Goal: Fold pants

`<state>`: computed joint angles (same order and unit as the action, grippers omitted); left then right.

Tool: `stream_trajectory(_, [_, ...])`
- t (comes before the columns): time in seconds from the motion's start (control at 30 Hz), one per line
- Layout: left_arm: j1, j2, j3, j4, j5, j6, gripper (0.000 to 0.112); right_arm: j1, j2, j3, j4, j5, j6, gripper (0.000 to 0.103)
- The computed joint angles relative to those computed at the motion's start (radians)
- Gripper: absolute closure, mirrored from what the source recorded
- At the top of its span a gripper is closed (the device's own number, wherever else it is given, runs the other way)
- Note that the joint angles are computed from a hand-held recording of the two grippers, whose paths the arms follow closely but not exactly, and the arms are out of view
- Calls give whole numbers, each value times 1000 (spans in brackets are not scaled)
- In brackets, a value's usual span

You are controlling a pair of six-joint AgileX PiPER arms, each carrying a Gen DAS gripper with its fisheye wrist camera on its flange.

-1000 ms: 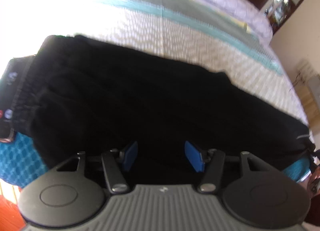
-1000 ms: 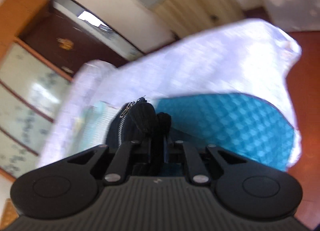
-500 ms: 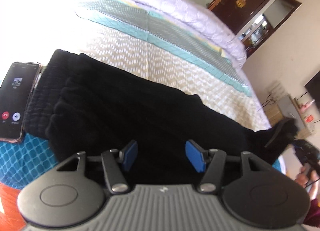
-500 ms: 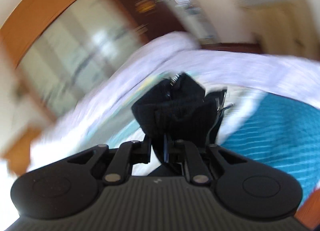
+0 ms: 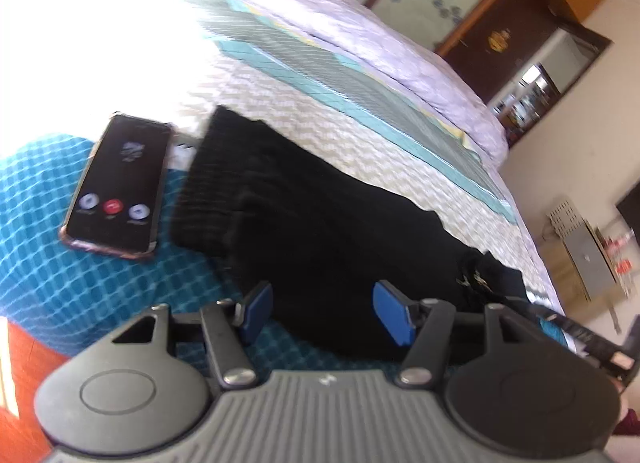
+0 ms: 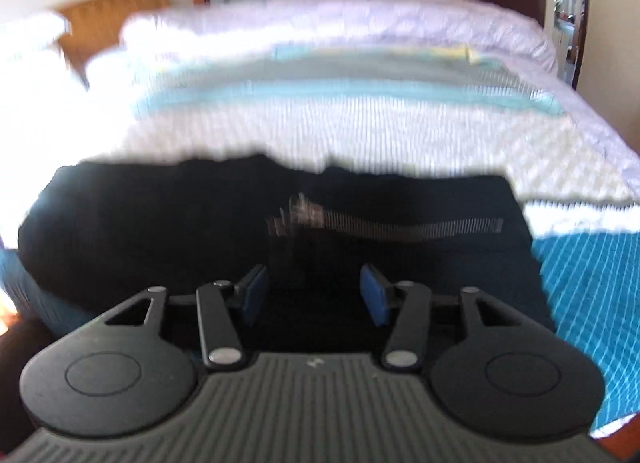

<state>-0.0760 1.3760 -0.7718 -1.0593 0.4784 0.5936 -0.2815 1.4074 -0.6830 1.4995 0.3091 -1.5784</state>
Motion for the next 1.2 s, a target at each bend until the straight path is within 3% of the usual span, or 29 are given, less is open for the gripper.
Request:
stream_trajectory(0.07, [21, 20, 4, -49, 7, 12, 55, -14, 29, -27, 86, 44, -9, 56])
stream_trajectory(0.13, [32, 26, 12, -83, 8, 31, 55, 21, 126, -102, 31, 15, 142, 60])
stream_trajectory(0.23, [41, 24, 16, -34, -6, -28, 55, 101, 298, -155, -238, -116, 442, 60])
stream_trajectory(0.3, [65, 33, 22, -73, 11, 2, 52, 147, 271, -148, -438, -169, 635, 60])
stream_trajectory(0.37, [80, 58, 24, -106, 9, 30, 48, 153, 196, -146, -552, -118, 797, 60])
stream_trajectory(0.47, [88, 150, -28, -144, 25, 53, 47, 199, 135, -154, -479, -76, 743, 60])
stream_trajectory(0.53, [74, 208, -70, -156, -3, 32, 36, 213, 153, -175, -343, 17, 620, 64])
stream_trajectory(0.57, [67, 232, -86, -171, -24, 23, 25, 243, 170, -191, -323, 25, 618, 66])
stream_trajectory(0.63, [63, 290, -116, -260, -30, 83, 19, 300, 226, -243, -316, 48, 618, 78])
stream_trajectory(0.73, [29, 341, -144, -319, -77, 134, 17, 376, 311, -319, -271, 69, 610, 85])
stream_trajectory(0.77, [7, 345, -152, -309, -106, 130, 22, 388, 363, -377, -279, 90, 636, 86])
stream_trajectory(0.83, [-27, 355, -165, -270, -148, 112, 63, 398, 461, -482, -302, 168, 728, 86])
stream_trajectory(0.87, [-30, 368, -179, -237, -138, 88, 89, 414, 525, -529, -360, 186, 818, 86])
stream_trajectory(0.97, [-48, 346, -165, -268, -167, 120, 96, 459, 551, -502, -337, 121, 868, 93])
stream_trajectory(1.07, [-115, 286, -151, -264, -255, 201, 96, 420, 554, -527, -350, 195, 911, 93])
stream_trajectory(1.2, [-272, 235, -173, 76, -418, 42, 96, 346, 548, -483, -194, 277, 851, 93])
